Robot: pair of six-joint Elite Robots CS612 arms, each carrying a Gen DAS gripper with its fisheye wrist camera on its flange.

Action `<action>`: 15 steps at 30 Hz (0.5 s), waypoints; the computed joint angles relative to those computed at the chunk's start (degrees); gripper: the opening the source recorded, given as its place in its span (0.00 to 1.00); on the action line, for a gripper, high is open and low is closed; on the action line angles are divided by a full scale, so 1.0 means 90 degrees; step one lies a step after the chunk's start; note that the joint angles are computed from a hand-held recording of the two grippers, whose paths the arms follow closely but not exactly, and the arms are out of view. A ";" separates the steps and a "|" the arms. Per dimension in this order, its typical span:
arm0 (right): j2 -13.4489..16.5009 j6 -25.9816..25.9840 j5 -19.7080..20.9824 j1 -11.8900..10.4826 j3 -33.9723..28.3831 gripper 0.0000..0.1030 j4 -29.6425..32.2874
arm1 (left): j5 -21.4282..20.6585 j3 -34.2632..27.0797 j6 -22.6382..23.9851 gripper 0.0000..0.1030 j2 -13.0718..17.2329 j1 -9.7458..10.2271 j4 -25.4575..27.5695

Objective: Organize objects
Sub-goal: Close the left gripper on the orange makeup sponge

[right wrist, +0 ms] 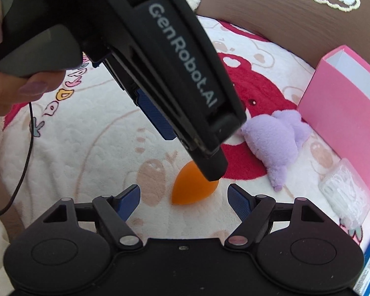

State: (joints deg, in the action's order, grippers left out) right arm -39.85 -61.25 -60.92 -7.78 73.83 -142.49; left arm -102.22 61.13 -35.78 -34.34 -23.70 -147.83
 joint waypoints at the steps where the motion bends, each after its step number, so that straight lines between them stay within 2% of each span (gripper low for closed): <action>1: 0.0019 0.0056 -0.0014 0.0001 -0.0022 0.79 0.0020 | 0.0022 -0.0011 -0.0003 0.58 0.0024 -0.0002 -0.0016; 8: 0.0217 0.0651 -0.0277 0.0031 -0.0459 0.79 0.0750 | -0.0028 -0.0119 -0.0028 0.51 0.0178 0.0002 0.0050; 12: 0.0292 0.0927 -0.0273 0.0027 -0.0676 0.79 0.1294 | -0.0108 -0.0173 0.0032 0.43 0.0240 0.0006 0.0090; 15: 0.0291 0.1079 -0.0194 0.0019 -0.0689 0.76 0.1347 | -0.0207 -0.0212 0.0067 0.34 0.0287 0.0013 0.0094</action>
